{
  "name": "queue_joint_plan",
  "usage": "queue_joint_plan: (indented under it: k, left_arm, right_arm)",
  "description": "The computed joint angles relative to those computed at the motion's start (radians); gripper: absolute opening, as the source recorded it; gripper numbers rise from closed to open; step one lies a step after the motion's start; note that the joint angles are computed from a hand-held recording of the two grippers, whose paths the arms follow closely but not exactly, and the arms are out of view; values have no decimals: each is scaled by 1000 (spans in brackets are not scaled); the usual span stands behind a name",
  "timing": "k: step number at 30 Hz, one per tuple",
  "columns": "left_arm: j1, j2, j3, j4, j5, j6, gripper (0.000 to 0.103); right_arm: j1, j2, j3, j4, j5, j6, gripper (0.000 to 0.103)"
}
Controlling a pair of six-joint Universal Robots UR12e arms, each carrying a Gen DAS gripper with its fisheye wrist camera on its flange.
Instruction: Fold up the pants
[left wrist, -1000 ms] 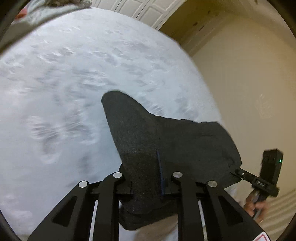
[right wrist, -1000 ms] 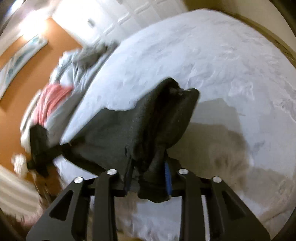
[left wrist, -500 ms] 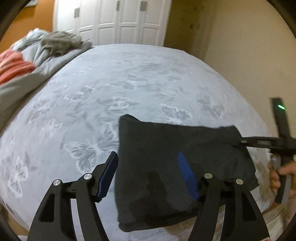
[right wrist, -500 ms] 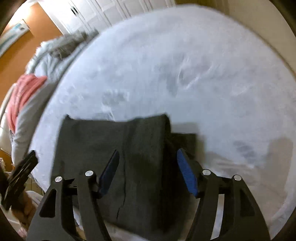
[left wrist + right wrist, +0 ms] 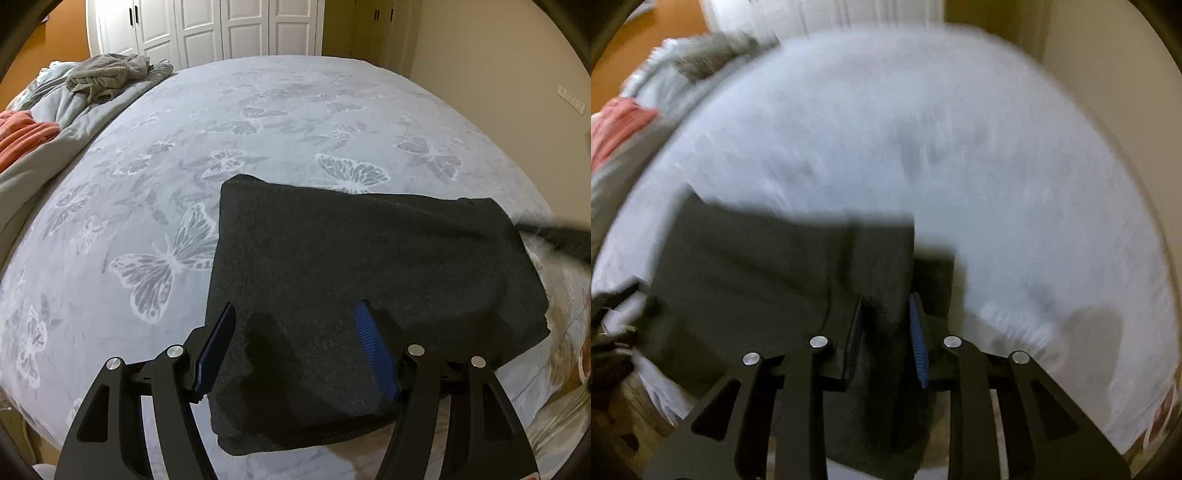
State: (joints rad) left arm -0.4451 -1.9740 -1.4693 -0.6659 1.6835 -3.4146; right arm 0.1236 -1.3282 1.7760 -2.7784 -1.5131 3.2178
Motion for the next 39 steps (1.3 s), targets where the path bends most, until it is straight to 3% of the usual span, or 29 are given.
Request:
queue_joint_plan:
  k: [2, 4, 6, 8, 10, 11, 13, 16, 17, 20, 21, 22, 24, 29, 33, 35, 37, 39]
  left_arm:
    - [-6, -4, 3, 3, 28, 3, 68]
    - [-12, -10, 7, 4, 53, 8, 68]
    - [-15, -15, 11, 0, 60, 15, 68]
    - [-18, -19, 15, -7, 66, 20, 68]
    - [-21, -21, 17, -12, 69, 28, 68]
    - [-22, -20, 15, -6, 68, 34, 68]
    - [-26, -22, 14, -1, 80, 44, 68]
    - [-29, -26, 19, -11, 78, 51, 68]
    - [-28, -26, 21, -17, 74, 51, 68]
    - [-28, -20, 15, -5, 68, 55, 68]
    - [-29, -18, 12, 4, 72, 54, 68]
    - [-28, -14, 4, 26, 77, 48, 70]
    - [-17, -6, -7, 34, 54, 19, 74]
    - [21, 14, -31, 13, -63, -62, 74]
    - [17, 20, -42, 57, -54, -58, 75]
    - [15, 22, -44, 79, -62, -55, 75]
    - [17, 24, -45, 94, -72, -52, 75]
    - [20, 30, -51, 110, -77, -58, 75]
  right_arm:
    - [-26, -20, 19, -56, 158, -11, 26]
    - [-35, 0, 4, -14, 260, 3, 22]
    - [-29, 44, -45, 171, 194, -40, 22]
    - [-12, 82, -84, 249, 95, -13, 17]
    - [-15, 53, -66, 185, 129, 8, 20]
    - [-20, 31, -35, 95, 162, -2, 20]
    - [-11, 1, -12, 40, 137, -30, 25]
    - [5, 51, -58, 227, 30, -8, 26]
    - [1, 60, -61, 260, 36, 1, 25]
    - [7, 19, -36, 194, 14, -33, 27]
    - [-1, -2, -6, 133, 31, -46, 31]
    - [-14, -13, 11, 115, 49, -52, 45]
    - [-32, -28, 34, 114, 86, -32, 57]
    - [-98, -13, 39, 192, 316, 40, 57]
    - [-95, 14, 25, 228, 354, 51, 58]
    - [-93, 22, 22, 230, 351, 58, 53]
    - [-77, 20, 20, 205, 305, 60, 20]
    - [-79, -2, 14, 159, 373, 65, 13]
